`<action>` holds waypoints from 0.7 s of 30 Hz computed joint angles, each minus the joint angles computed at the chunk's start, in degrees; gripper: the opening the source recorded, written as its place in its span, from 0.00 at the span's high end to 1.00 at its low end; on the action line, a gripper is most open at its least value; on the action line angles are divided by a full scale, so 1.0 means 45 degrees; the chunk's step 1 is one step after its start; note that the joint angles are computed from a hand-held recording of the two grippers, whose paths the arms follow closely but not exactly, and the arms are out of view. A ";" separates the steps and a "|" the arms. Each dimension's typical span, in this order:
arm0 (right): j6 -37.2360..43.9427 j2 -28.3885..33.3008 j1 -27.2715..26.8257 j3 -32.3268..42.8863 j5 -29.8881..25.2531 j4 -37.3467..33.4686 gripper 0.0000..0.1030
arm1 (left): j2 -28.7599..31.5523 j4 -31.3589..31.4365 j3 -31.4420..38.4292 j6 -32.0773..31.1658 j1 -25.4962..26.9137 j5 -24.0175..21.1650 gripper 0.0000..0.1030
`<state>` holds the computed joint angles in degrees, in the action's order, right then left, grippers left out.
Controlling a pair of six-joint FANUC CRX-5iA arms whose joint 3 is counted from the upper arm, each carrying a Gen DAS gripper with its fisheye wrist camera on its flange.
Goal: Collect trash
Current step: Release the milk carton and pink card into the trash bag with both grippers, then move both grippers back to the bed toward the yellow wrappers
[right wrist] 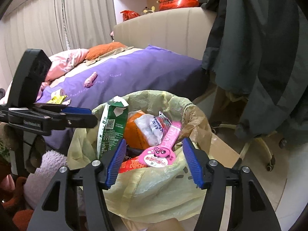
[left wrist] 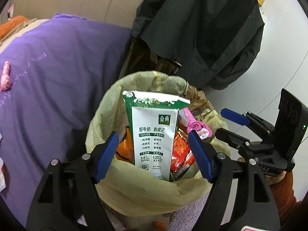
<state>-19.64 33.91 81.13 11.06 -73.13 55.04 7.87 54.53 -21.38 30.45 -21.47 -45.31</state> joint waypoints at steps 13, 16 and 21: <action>0.0383 0.1027 0.0362 0.2105 -0.1186 0.1014 0.44 | -0.2248 0.0527 -0.1778 -0.1427 0.1939 0.0910 0.30; 0.0744 0.1453 0.0264 0.2932 -0.0872 0.1258 0.44 | -0.2583 0.0522 -0.2009 -0.1745 0.3003 0.0798 0.30; 0.3652 0.3671 0.0006 0.7223 -0.1395 -0.0028 0.43 | -0.2763 0.0915 -0.2191 -0.2580 0.4945 0.0833 0.30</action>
<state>-3.20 50.43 81.16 43.57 -79.40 54.91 -4.56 58.65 -31.24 18.84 0.78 -41.56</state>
